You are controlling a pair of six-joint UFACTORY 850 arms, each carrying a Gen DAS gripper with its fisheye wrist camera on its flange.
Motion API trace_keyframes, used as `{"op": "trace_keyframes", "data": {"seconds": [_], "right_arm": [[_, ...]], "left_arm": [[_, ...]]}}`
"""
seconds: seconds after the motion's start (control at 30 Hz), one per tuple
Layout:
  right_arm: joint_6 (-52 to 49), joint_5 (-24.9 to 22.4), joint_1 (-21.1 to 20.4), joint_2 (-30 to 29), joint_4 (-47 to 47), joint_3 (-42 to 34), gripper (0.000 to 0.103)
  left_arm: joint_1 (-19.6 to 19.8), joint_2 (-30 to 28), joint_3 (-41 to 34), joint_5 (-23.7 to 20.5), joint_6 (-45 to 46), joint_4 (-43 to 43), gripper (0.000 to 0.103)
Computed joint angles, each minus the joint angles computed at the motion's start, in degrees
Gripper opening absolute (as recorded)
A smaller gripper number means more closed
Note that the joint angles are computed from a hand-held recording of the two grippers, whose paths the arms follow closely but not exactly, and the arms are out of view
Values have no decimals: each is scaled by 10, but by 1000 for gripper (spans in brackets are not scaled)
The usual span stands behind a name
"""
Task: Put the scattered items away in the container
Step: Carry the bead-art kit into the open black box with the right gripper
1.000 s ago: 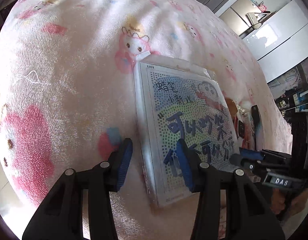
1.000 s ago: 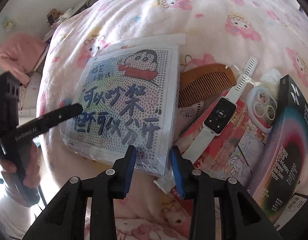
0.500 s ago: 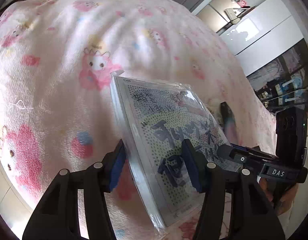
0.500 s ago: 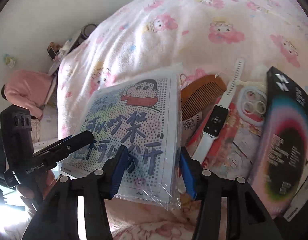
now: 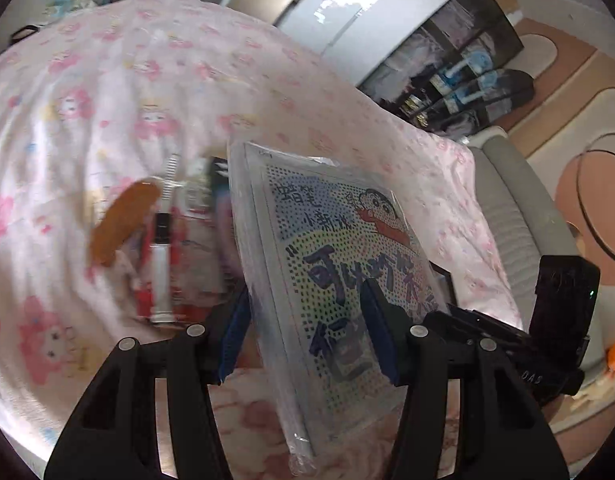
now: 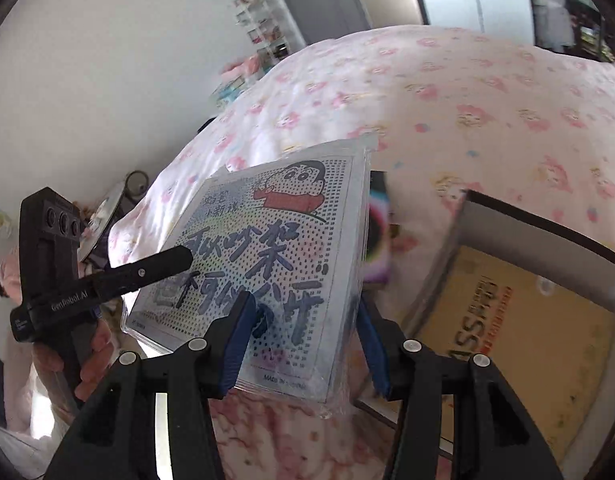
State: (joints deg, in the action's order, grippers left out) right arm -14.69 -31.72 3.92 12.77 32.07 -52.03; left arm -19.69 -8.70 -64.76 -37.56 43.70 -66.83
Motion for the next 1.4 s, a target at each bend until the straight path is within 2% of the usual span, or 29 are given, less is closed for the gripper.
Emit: {"op": "trace_keyframes", "data": {"seconds": [0.03, 0.1, 0.23, 0.37, 0.53, 0.6, 0.8, 0.97, 1.1, 1.17, 1.23, 1.4], "right_arm": [[16, 1, -16, 21, -22, 13, 47], [-12, -9, -65, 54, -1, 40, 47], [-26, -23, -151, 90, -1, 73, 47], [28, -20, -199, 97, -55, 98, 47], [-8, -30, -263, 77, -24, 128, 47], [-6, -21, -269, 73, -25, 136, 47], [74, 26, -239, 74, -95, 159, 47], [166, 34, -216, 78, -171, 171, 47], [165, 27, -214, 72, -164, 175, 47], [175, 21, -211, 68, -178, 176, 48], [195, 15, -206, 65, -201, 174, 48], [218, 2, -202, 62, -230, 174, 49]], "left_arm": [[-14, -20, -26, -14, 9, 0, 54], [-52, -43, -66, -23, 7, 15, 52], [-124, -97, -132, -7, -40, 55, 51], [-170, -158, -184, -23, -99, 103, 51], [-203, -208, -207, -12, -119, 131, 51], [-207, -218, -209, -14, -126, 135, 52], [-217, -211, -189, 12, -137, 160, 55], [-227, -203, -174, 29, -171, 198, 60], [-229, -196, -165, 28, -184, 223, 59], [-234, -199, -171, 13, -210, 261, 61], [-234, -211, -188, -24, -239, 295, 63], [-236, -213, -195, -48, -258, 324, 64]]}}
